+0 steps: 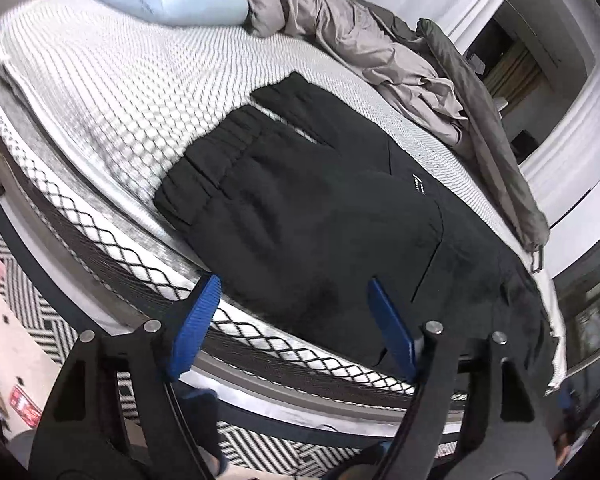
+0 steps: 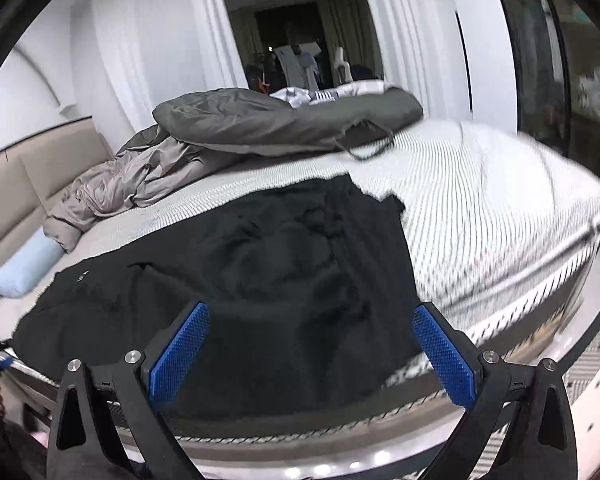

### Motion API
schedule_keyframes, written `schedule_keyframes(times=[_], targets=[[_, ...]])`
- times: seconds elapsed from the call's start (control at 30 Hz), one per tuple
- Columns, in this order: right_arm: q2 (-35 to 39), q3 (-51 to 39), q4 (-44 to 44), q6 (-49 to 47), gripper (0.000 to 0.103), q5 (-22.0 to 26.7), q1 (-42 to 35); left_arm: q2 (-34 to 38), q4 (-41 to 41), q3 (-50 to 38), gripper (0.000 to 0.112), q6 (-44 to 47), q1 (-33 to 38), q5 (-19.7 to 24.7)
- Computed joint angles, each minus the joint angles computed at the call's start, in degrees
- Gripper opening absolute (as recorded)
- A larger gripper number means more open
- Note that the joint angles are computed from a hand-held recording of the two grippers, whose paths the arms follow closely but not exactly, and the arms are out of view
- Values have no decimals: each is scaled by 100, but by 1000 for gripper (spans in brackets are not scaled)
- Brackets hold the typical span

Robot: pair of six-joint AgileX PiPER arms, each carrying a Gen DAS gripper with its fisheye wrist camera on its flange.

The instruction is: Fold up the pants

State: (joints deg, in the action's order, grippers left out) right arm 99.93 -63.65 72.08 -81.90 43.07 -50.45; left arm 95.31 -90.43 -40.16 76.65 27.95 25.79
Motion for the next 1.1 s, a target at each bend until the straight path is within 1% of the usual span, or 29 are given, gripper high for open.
schedule_keyframes(times=[0.03, 0.1, 0.2, 0.27, 0.33, 0.47, 0.6, 0.67, 0.7, 0.73, 0.77, 0.8, 0.87, 0.9, 0.93, 1.03, 1.07, 1.1], targets=[[52, 10, -3, 22, 103, 116, -83, 111, 122, -82, 67, -152, -10, 58], [180, 34, -24, 79, 103, 396, -299, 322, 185, -190, 67, -265, 32, 200], [341, 39, -184, 211, 103, 634, -515, 577, 80, -302, 67, -372, -1, 323], [421, 110, -163, 120, 103, 792, -644, 663, 157, -400, 67, -633, -174, 172], [528, 138, -158, 138, 103, 915, -724, 663, 133, -382, 67, -588, -232, 136], [693, 194, -194, 171, 103, 1230, -863, 702, -165, -346, 67, -355, -242, 338], [1004, 65, -146, 344, 103, 1633, -915, 607, -226, -440, 67, -345, -392, 217], [1312, -69, 56, 459, 102, 1949, -918, 585, -393, -498, 63, -207, -423, 230], [1510, -181, 173, 545, 99, 2109, -885, 580, -369, -553, 60, -248, -422, 228], [1632, -255, 291, 570, 97, 2172, -845, 622, -235, -677, 60, -405, -383, 293], [1739, -328, 453, 565, 90, 2176, -778, 672, -162, -759, 60, -517, -312, 408], [1793, -410, 559, 657, 83, 2075, -694, 734, -178, -830, 60, -596, -239, 498], [1934, -634, 794, 823, 76, 2086, -608, 861, -21, -1043, 59, -817, -159, 520], [1988, -719, 962, 905, 75, 2132, -609, 932, 130, -1181, 59, -1005, -116, 547], [2037, -801, 1088, 974, 75, 2231, -629, 1007, 197, -1278, 59, -1083, -23, 675], [2127, -943, 1360, 1050, 75, 2345, -680, 1266, 326, -1544, 58, -1312, 160, 834], [2238, -1043, 1430, 1166, 73, 2390, -700, 1363, 308, -1614, 58, -1332, 218, 910], [2352, -1158, 1422, 1356, 62, 2423, -725, 1437, 260, -1659, 48, -1319, 264, 957]])
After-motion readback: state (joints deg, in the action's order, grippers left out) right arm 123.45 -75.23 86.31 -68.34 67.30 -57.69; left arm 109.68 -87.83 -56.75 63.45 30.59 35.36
